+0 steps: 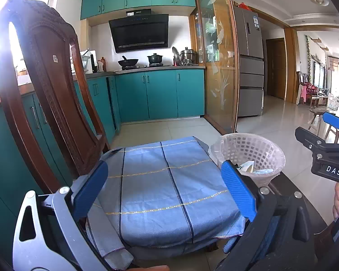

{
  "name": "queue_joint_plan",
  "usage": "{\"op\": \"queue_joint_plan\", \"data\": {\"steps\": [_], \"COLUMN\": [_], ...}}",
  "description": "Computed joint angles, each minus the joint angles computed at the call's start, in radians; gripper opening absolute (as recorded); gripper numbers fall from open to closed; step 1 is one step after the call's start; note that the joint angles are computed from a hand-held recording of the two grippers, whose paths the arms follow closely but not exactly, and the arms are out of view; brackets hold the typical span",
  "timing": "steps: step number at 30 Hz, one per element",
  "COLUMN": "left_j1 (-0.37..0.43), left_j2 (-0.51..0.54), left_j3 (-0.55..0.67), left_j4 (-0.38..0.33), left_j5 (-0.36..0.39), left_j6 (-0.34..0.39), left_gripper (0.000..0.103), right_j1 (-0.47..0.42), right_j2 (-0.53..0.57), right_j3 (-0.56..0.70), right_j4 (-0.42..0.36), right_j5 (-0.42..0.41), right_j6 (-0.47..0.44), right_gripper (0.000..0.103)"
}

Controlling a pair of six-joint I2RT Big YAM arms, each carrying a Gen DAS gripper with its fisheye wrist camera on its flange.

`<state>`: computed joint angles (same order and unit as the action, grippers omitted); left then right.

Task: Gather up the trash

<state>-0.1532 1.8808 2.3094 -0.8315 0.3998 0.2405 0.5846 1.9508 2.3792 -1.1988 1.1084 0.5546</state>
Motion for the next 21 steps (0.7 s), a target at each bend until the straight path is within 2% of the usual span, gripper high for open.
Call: {"op": "queue_joint_plan", "data": {"steps": [21], "left_j1": [0.001], "left_j2": [0.006], "left_j3": [0.013], "left_j4": [-0.013], "left_j5": [0.002], "left_j6": [0.004], "left_gripper": [0.100], "right_j1": [0.001], "right_j2": [-0.002], "right_j3": [0.004], "right_j4": [-0.019], "right_j5": [0.007], "right_j6": [0.019], "right_gripper": [0.100]}}
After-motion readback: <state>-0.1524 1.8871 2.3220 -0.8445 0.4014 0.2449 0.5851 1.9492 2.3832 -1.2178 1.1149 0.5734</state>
